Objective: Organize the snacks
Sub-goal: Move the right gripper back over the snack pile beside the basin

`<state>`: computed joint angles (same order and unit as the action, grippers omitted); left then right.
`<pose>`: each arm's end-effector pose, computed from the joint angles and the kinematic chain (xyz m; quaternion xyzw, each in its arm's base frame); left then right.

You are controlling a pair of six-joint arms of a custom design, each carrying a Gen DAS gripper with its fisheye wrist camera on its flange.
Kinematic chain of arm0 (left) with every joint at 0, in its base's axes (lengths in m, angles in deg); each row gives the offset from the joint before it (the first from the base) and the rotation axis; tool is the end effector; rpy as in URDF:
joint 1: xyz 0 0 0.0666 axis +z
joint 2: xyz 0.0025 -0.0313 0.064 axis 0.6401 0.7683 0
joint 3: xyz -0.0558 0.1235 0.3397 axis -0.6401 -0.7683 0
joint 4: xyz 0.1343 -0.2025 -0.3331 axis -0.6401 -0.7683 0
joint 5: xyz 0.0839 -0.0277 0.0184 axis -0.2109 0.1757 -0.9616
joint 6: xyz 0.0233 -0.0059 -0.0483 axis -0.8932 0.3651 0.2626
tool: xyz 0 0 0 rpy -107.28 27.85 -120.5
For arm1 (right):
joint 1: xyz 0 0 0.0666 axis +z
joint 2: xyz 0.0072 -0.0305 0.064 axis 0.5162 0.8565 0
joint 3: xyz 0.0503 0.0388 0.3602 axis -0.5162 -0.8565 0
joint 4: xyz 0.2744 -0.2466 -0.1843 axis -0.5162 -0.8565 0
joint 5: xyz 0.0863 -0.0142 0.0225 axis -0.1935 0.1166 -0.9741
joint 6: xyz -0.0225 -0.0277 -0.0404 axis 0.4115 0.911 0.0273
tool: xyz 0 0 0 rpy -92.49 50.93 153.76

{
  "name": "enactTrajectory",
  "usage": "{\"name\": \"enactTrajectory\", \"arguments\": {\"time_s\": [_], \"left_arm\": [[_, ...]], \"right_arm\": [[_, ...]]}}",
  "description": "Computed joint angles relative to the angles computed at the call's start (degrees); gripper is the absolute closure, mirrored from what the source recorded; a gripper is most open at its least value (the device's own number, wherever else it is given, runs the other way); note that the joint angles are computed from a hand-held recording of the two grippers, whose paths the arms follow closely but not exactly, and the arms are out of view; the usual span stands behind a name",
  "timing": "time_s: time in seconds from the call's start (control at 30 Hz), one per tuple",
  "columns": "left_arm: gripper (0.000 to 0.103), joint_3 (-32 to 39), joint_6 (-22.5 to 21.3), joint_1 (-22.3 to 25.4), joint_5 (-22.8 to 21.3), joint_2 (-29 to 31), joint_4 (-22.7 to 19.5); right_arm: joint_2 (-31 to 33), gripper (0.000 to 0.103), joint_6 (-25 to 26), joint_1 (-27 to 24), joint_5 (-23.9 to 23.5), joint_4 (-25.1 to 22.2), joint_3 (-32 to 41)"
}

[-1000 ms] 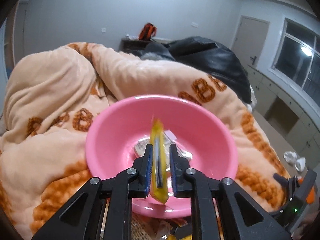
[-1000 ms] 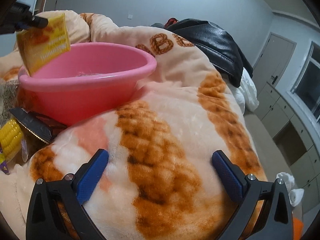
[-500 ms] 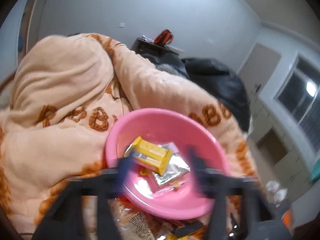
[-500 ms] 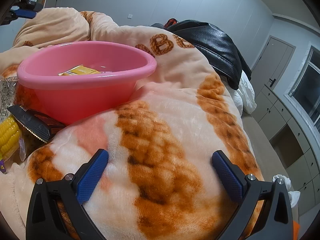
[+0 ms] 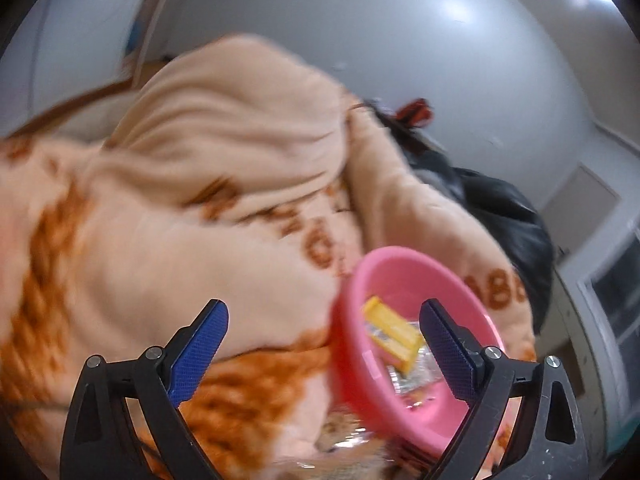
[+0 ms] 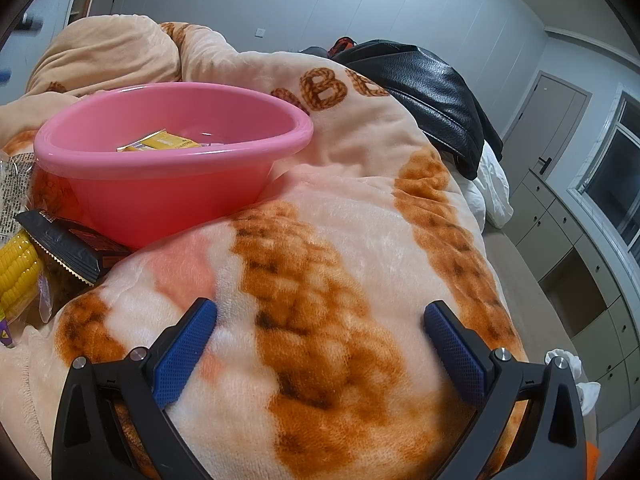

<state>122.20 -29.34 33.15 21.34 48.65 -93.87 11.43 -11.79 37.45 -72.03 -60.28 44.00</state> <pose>0.6651 -0.0808 0.5105 -0.2124 0.8658 -0.1978 0.4075 0.5999 0.0597 0.4475 -0.1229 0.8974 -0.1157 0.4076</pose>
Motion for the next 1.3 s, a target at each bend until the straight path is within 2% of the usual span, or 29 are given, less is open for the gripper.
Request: {"name": "enactTrajectory", "arguments": {"time_s": [0.13, 0.23, 0.33, 0.37, 0.5, 0.57, 0.63, 0.7, 0.8, 0.87, 0.93, 1.0, 1.1, 1.23, 1.3], "left_arm": [[0.008, -12.2, 3.5, 0.5, -2.8, -5.2, 8.2], [0.008, -17.5, 5.0, 0.8, -5.8, -8.2, 12.2], [0.008, -21.1, 5.7, 1.5, -6.8, -10.1, 15.9], [0.008, -21.6, 6.4, 1.6, -7.3, -10.2, 16.2], [0.008, -20.0, 10.6, 2.8, -5.5, -8.4, 11.2], [0.008, -20.0, 11.4, 3.0, -4.9, -8.3, 10.8], [0.008, -20.3, 11.1, 3.1, -4.9, -8.3, 11.2], [0.008, -20.2, 10.8, 3.2, -4.9, -8.1, 11.0], [0.008, -19.9, 10.2, 3.1, -5.1, -7.9, 10.2], [0.008, -19.5, 10.1, 3.0, -5.2, -7.7, 9.5], [0.008, -19.3, 10.1, 2.9, -5.3, -7.7, 9.1], [0.008, -18.3, 10.1, 2.6, -5.6, -7.2, 8.2], [0.008, -16.6, 10.0, 2.2, -6.0, -6.1, 6.5], [0.007, -15.7, 9.7, 2.1, -6.2, -5.5, 5.5], [0.007, -15.8, 9.8, 2.1, -6.1, -5.5, 5.6]], "right_arm": [[0.0, 0.001, 0.0, 0.0, 0.0, -0.1, 0.1], [0.1, 0.001, -0.1, 0.1, 0.1, -0.1, 0.1], [0.1, 0.001, 0.0, 0.0, 0.0, -0.1, 0.1], [0.1, 0.001, 0.0, 0.0, 0.0, -0.1, 0.1], [0.0, 0.001, -0.3, 0.0, -0.1, 0.4, -0.2], [-0.1, 0.001, -1.2, 0.1, -0.2, 1.1, -0.5], [1.0, 0.001, -1.4, 1.1, 2.7, 0.3, 0.9], [0.9, 0.001, 2.5, 2.7, 7.1, 2.8, 0.1], [-0.5, 0.001, 10.5, 3.8, 9.5, 7.5, -1.5], [-1.0, 0.001, 12.2, 4.6, 10.9, 10.2, -1.6], [-0.2, 0.001, 11.0, 4.6, 7.6, 7.5, 1.7], [1.0, 0.001, 9.3, 4.3, -0.3, 3.6, 6.3], [0.6, 0.001, 3.8, 4.0, -7.3, 4.9, 8.1], [-0.6, 0.001, -5.4, 2.0, -19.9, 6.4, 4.3], [0.3, 0.001, -8.0, 0.6, -26.3, 4.8, 3.6]]}}
